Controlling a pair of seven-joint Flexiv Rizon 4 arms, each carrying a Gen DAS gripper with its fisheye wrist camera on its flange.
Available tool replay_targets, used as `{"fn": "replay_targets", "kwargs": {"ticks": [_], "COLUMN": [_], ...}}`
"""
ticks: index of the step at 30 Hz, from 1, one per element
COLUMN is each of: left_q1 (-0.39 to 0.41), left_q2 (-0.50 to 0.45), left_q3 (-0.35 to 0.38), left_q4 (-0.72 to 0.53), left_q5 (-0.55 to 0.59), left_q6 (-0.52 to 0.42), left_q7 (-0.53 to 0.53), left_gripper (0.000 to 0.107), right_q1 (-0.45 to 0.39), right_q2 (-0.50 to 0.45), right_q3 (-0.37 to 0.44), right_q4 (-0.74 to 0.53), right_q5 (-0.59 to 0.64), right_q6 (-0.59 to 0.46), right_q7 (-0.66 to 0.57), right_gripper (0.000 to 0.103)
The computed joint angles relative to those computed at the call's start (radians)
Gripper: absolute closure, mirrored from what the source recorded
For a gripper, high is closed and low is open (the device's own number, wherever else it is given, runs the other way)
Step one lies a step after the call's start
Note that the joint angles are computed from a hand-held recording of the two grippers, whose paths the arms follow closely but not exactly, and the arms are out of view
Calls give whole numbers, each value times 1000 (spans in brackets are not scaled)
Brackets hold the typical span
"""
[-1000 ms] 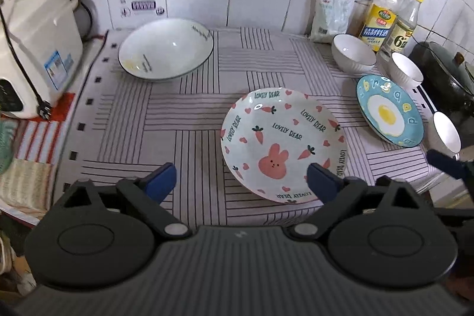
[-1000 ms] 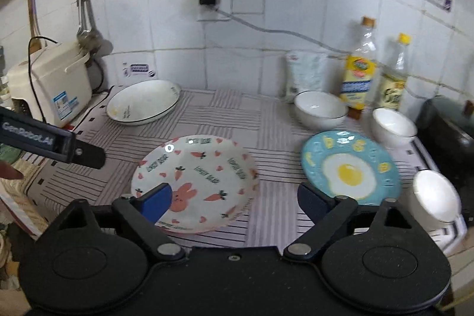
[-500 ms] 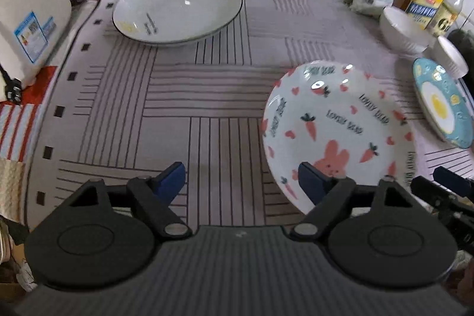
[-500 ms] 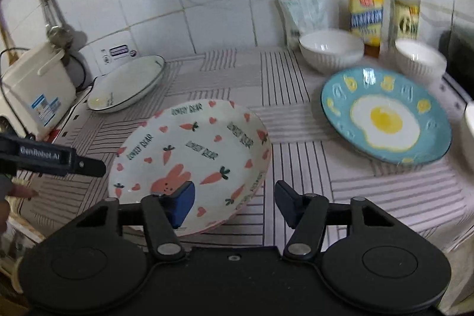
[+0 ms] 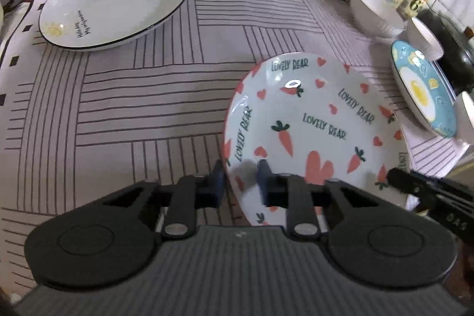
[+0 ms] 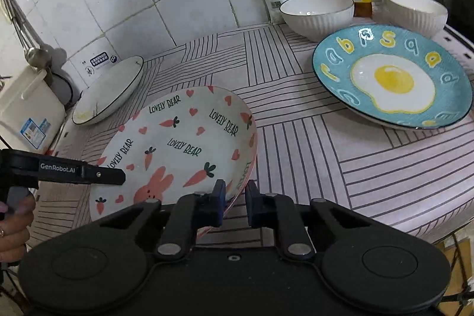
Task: Organize plates and bowls
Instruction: 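Close both grippers on the rim of the pink bunny plate, then lift the bunny plate, set it beside the white plate, open both grippers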
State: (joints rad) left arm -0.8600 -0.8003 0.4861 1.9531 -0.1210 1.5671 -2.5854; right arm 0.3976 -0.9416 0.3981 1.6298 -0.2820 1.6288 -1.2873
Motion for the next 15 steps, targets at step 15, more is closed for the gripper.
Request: {"fn": "replay_targets", "kwargs": {"ticks": [15], "left_q1": [64], "left_q2": [24], "left_q3": [-59], "left_q4": [-28], "left_q5": [57], "left_q6": [-60], "left_q7": [67], "left_gripper": [80], "right_q1": [-54], "right_q2": [-68], "right_q3": [84], "right_q4": [-50], "right_q5": [-35], "right_q6": [-5], "right_q7": [-94], "right_gripper": [81]}}
